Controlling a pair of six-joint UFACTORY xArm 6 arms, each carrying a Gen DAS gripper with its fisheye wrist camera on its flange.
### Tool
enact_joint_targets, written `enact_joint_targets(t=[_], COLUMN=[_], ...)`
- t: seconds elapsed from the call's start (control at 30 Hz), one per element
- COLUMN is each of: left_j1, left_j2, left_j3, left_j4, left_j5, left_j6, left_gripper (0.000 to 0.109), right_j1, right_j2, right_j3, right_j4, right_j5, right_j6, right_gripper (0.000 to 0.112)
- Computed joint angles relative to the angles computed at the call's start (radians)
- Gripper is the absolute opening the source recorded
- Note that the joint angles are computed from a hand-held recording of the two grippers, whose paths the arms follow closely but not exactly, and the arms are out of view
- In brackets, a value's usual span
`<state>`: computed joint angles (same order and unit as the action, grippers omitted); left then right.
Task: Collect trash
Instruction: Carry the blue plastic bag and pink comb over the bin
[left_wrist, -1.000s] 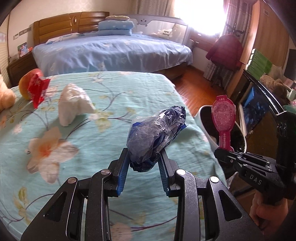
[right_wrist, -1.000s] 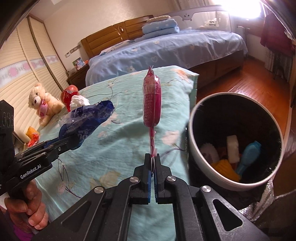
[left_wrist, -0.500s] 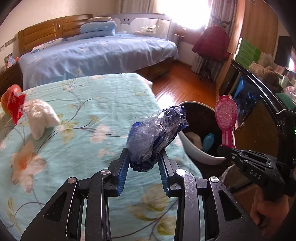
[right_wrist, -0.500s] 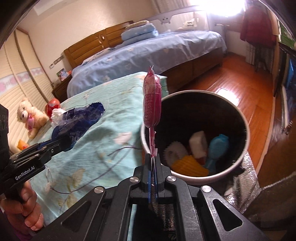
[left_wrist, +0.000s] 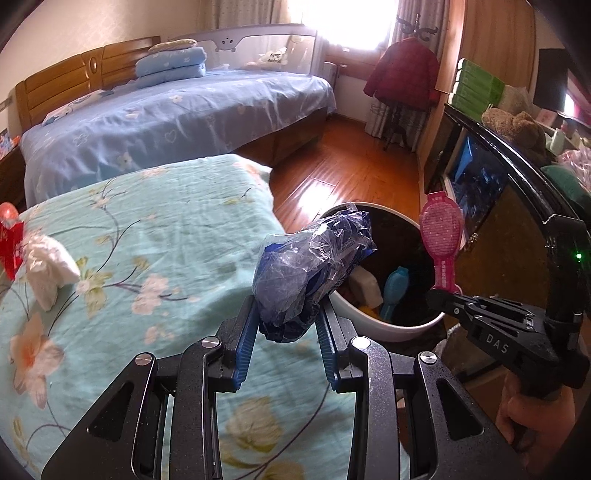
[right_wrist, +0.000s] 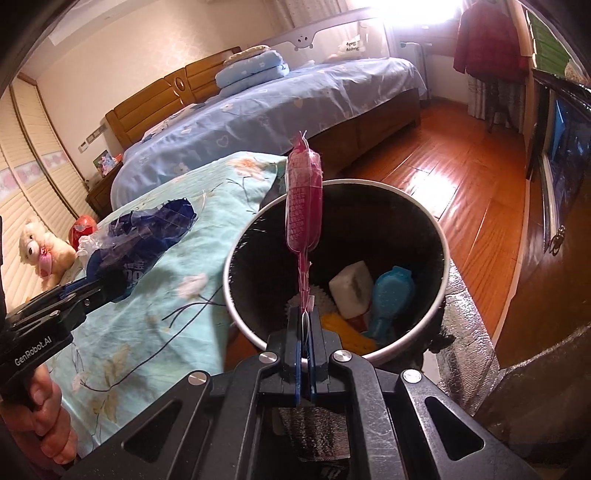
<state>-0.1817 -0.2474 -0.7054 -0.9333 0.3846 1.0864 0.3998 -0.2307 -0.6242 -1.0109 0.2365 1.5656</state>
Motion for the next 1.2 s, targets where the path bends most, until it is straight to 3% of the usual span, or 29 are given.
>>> enact_joint_targets(t=[1.2], left_j1=[-0.105], left_j2=[0.097], left_j3=[-0.072], left_j4=[0.094], left_j5=[-0.066], left_j6=[-0.099], left_gripper=[0.03], right_j1=[-0.078], right_j2=[0.039], right_j3=[-0.02], right_j4=[0.053], right_j5=[-0.008], right_j6=[-0.102], right_gripper=[0.002])
